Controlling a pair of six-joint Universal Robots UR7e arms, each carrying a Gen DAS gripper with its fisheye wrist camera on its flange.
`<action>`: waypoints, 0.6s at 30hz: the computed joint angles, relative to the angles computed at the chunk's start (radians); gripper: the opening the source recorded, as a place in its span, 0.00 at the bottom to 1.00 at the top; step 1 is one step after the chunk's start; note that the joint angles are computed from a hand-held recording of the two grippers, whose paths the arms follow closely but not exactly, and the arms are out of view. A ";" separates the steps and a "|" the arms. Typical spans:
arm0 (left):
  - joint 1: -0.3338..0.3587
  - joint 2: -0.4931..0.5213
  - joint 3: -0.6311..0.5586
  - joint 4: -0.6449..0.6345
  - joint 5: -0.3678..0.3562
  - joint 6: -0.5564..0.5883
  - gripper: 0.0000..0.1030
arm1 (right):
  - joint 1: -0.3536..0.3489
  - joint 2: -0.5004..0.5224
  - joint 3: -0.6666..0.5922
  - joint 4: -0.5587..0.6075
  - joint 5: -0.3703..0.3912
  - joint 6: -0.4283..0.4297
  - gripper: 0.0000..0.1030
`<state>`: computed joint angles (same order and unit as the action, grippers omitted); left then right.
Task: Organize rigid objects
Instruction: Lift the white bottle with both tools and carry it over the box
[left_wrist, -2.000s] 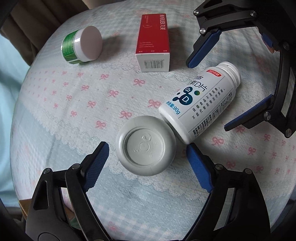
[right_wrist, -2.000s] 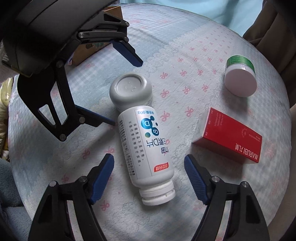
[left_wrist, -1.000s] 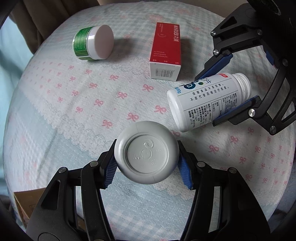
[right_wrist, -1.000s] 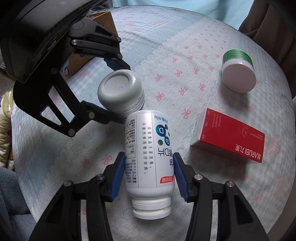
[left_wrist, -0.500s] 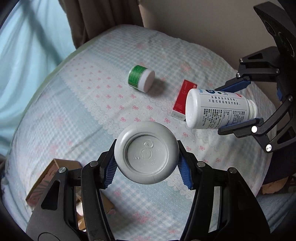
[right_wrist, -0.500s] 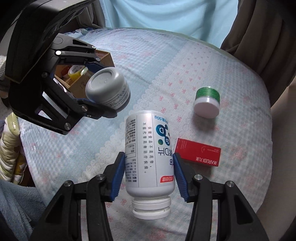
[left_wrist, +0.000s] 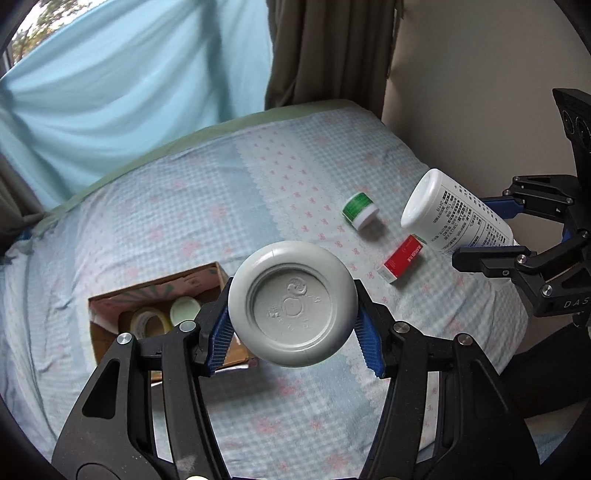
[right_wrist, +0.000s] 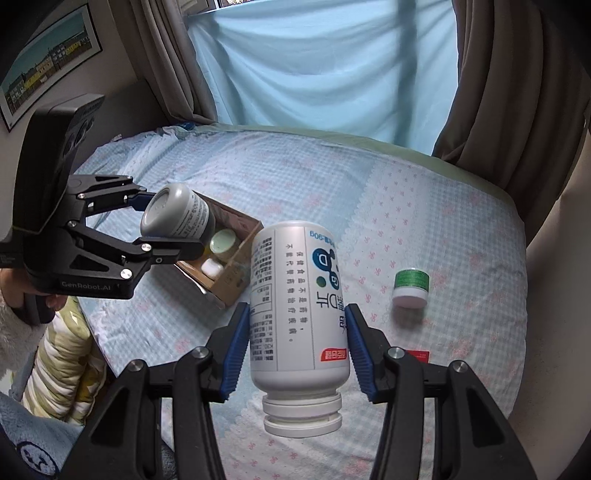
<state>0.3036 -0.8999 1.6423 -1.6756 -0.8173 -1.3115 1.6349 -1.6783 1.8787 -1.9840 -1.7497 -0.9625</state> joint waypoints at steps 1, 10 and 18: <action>-0.010 -0.022 0.006 0.035 0.003 -0.031 0.53 | 0.019 0.003 -0.001 0.006 0.005 0.024 0.45; -0.064 -0.295 0.155 0.223 0.006 -0.216 0.53 | 0.220 0.054 0.061 -0.067 -0.009 0.259 0.45; -0.071 -0.572 0.293 0.373 -0.035 -0.271 0.53 | 0.372 0.174 0.145 -0.225 -0.039 0.510 0.45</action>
<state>0.2322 -1.4720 1.9354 -1.3028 -0.8519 -1.5822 2.0064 -1.5039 2.0236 -2.2093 -1.7883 -0.4529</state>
